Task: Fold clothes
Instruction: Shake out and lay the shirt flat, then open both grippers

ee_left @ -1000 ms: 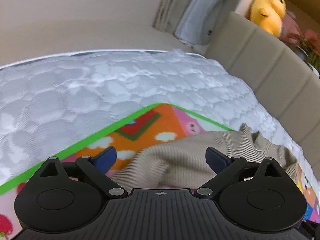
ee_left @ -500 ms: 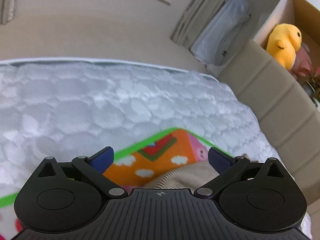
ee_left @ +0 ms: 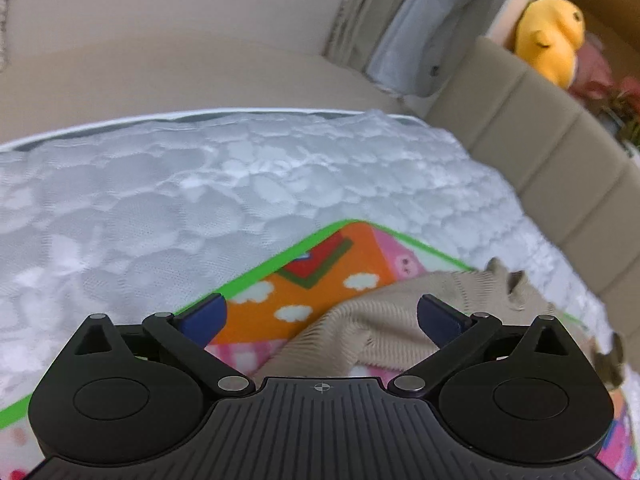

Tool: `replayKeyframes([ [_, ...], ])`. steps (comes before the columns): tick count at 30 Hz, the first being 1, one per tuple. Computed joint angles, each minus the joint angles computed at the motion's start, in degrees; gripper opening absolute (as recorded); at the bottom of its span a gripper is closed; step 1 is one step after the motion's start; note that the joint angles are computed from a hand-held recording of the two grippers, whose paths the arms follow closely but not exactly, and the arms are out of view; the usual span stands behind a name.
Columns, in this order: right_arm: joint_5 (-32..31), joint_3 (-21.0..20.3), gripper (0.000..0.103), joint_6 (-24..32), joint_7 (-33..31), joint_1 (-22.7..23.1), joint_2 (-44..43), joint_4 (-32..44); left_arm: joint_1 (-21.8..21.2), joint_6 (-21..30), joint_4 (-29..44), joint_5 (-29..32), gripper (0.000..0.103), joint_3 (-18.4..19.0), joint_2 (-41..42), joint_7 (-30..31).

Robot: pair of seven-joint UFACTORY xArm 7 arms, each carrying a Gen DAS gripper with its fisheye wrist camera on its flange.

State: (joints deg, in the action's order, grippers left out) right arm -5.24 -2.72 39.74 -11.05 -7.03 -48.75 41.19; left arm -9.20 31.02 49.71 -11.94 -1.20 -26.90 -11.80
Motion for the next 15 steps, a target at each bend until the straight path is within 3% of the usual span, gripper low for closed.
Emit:
replayKeyframes([
  [2, 1.6, -1.3, 0.034, 3.4, -3.7, 3.6, -4.4, -3.4, -1.9, 3.3, 0.6, -1.3, 0.103, 2.3, -1.5, 4.6],
  [4, 3.2, -1.8, 0.047, 6.0, -7.2, 6.8, -9.6, -6.7, -3.1, 6.5, 0.3, -0.8, 0.103, 3.8, -4.0, 11.5],
  [7, 6.9, -2.2, 0.052, 8.1, -8.0, 9.5, -13.0, -9.0, -3.9, 12.2, -1.5, 4.0, 0.103, 3.9, -9.3, 24.6],
  [10, 9.6, -1.4, 0.057, 8.3, -6.0, 9.9, -15.6, -11.6, -4.5, 22.2, -1.4, 6.3, 0.103, 3.7, -12.9, 34.2],
  [12, 10.7, -0.6, 0.058, 8.1, -4.0, 9.5, -17.7, -13.8, -4.1, 29.4, 0.6, 4.3, 0.103, 4.0, -11.9, 35.2],
  [15, 12.0, 0.8, 0.058, 8.4, 0.2, 8.8, -21.4, -16.7, -1.2, 38.7, 4.9, -1.3, 0.103, 4.0, -5.8, 27.5],
])
